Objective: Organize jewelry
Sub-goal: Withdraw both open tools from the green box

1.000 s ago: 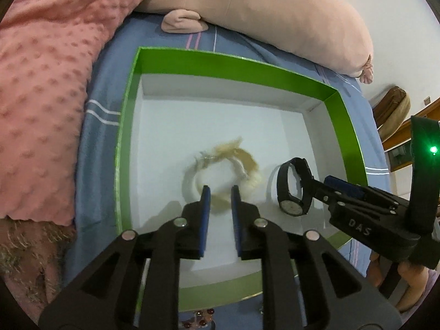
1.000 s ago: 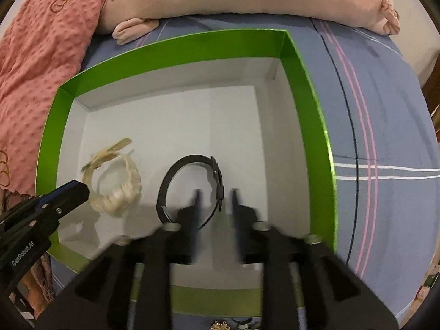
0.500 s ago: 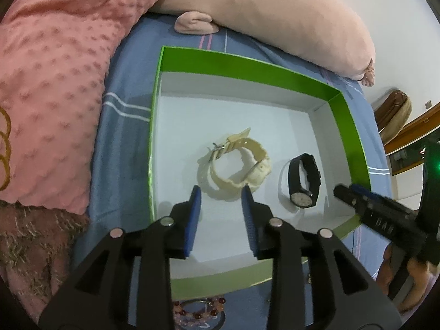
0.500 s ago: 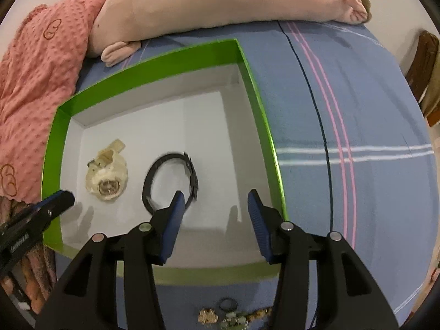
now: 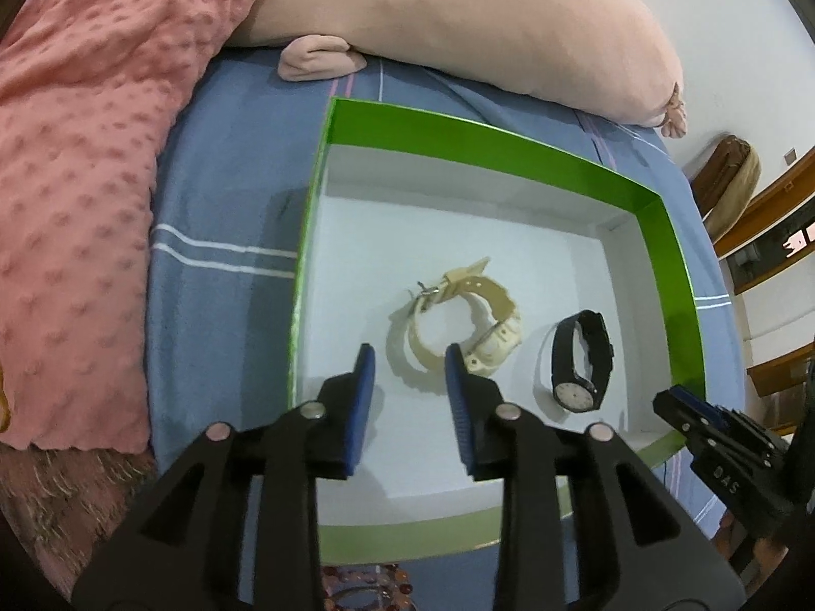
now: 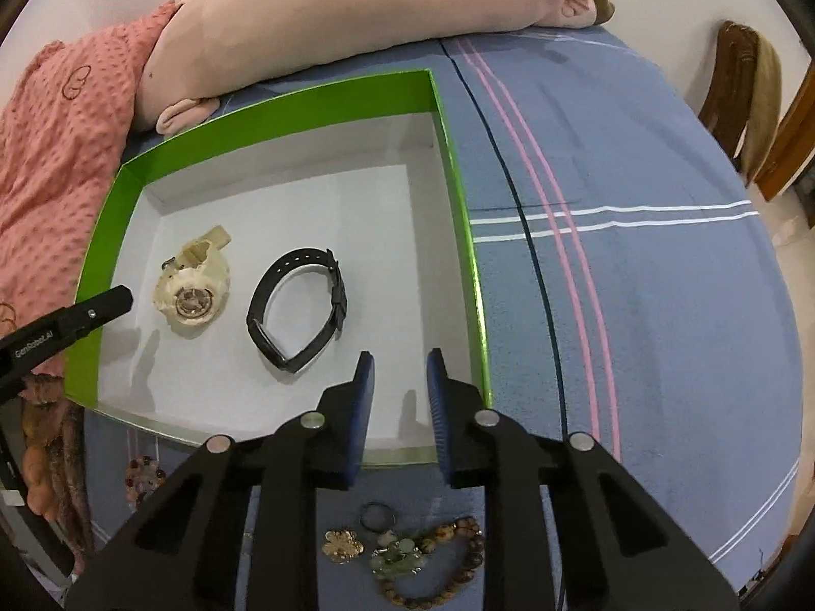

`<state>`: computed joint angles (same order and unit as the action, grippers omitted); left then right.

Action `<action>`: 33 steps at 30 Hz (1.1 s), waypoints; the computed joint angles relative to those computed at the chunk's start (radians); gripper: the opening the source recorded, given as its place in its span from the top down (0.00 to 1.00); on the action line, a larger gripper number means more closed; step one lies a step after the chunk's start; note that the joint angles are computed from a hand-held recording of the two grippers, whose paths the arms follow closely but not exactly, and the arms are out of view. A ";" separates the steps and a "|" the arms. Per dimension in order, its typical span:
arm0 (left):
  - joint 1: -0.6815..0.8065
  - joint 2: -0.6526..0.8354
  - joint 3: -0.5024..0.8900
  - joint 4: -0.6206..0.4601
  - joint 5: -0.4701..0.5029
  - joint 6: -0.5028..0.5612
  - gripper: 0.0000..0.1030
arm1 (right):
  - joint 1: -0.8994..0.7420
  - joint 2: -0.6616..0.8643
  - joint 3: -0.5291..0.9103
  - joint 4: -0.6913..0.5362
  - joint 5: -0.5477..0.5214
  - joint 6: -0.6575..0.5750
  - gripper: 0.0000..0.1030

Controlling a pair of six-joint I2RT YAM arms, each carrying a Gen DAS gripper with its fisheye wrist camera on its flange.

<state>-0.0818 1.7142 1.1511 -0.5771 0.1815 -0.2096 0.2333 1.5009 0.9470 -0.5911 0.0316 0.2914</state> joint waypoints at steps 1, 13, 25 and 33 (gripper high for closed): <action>-0.003 -0.014 -0.010 0.000 -0.007 -0.003 0.63 | 0.002 0.006 0.009 -0.007 0.001 -0.011 0.76; 0.081 -0.527 -0.267 -0.166 -0.087 -0.003 0.30 | 0.034 -0.398 -0.042 -0.113 -0.092 0.051 0.35; -0.296 -0.593 -0.452 -0.269 -0.216 -0.203 0.19 | 0.297 -0.420 -0.222 -0.270 -0.011 0.188 0.35; -0.329 -0.603 -0.439 -0.272 -0.232 -0.220 0.13 | 0.259 -0.472 -0.244 -0.297 0.049 0.187 0.35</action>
